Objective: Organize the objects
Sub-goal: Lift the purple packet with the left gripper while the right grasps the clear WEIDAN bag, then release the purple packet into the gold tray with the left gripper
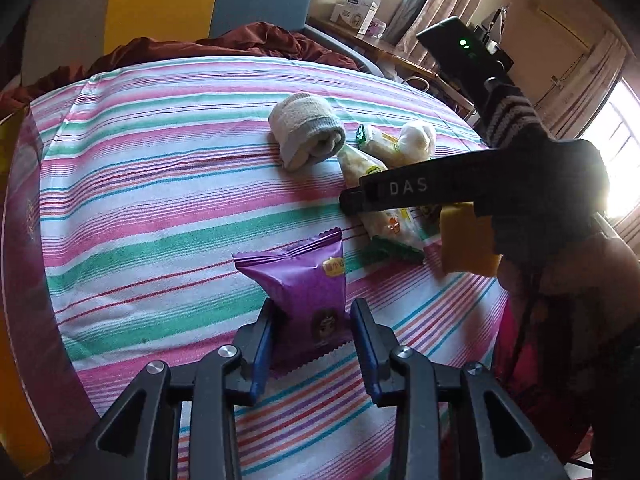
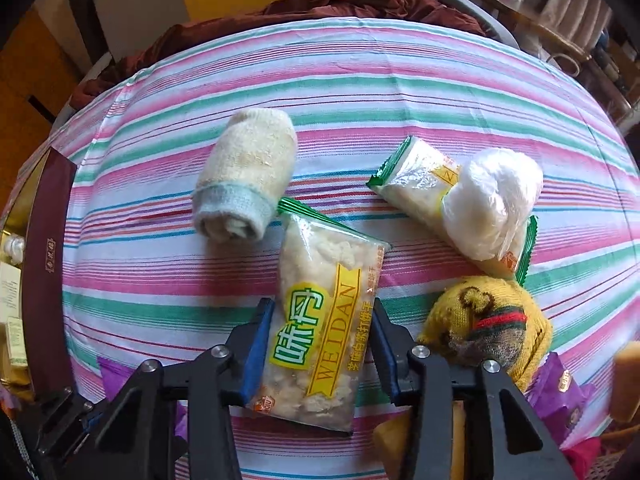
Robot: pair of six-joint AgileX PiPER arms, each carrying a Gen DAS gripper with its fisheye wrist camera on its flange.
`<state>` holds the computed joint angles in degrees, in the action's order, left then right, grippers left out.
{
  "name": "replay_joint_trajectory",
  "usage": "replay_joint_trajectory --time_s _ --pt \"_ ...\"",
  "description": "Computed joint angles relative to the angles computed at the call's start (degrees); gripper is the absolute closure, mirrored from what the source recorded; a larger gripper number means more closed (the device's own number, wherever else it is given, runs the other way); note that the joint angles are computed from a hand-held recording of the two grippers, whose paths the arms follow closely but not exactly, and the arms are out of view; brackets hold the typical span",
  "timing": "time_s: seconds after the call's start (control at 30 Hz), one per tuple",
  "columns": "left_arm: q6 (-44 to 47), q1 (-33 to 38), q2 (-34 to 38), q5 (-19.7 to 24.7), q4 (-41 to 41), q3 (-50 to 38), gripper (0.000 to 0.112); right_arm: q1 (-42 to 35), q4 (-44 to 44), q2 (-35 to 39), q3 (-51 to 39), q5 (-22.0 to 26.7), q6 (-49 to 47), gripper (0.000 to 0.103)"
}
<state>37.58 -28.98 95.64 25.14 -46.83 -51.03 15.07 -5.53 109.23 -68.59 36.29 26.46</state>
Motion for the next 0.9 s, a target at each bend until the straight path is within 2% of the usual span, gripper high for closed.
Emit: replay_joint_trajectory --time_s 0.17,0.3,0.4,0.53,0.63,0.73,0.9 --pt "1.09 2.46 -6.70 1.36 0.34 2.53 0.076 0.29 0.35 0.07 -0.08 -0.23 0.24 0.056" --pt "3.54 12.26 -14.23 6.30 -0.45 2.61 0.076 0.72 -0.39 -0.39 0.14 0.01 0.97 0.056" --pt "3.97 21.53 -14.91 10.23 1.00 -0.65 0.076 0.35 -0.83 -0.76 0.66 -0.09 0.64 0.056" --pt "0.18 32.97 -7.20 13.99 6.59 -8.15 0.076 1.11 -1.93 -0.59 -0.02 0.67 1.73 0.056" --pt "-5.21 39.79 3.10 18.06 10.96 -16.86 0.076 1.65 -2.90 -0.70 -0.40 1.39 2.42 0.056" --pt "-9.68 42.43 10.14 19.41 14.35 -22.94 0.076 1.18 -2.69 -1.24 0.08 1.42 1.68 0.056" --pt "-15.60 43.14 16.49 19.36 19.52 -29.85 0.076 2.38 -4.34 -2.43 1.62 1.45 3.14 0.055"
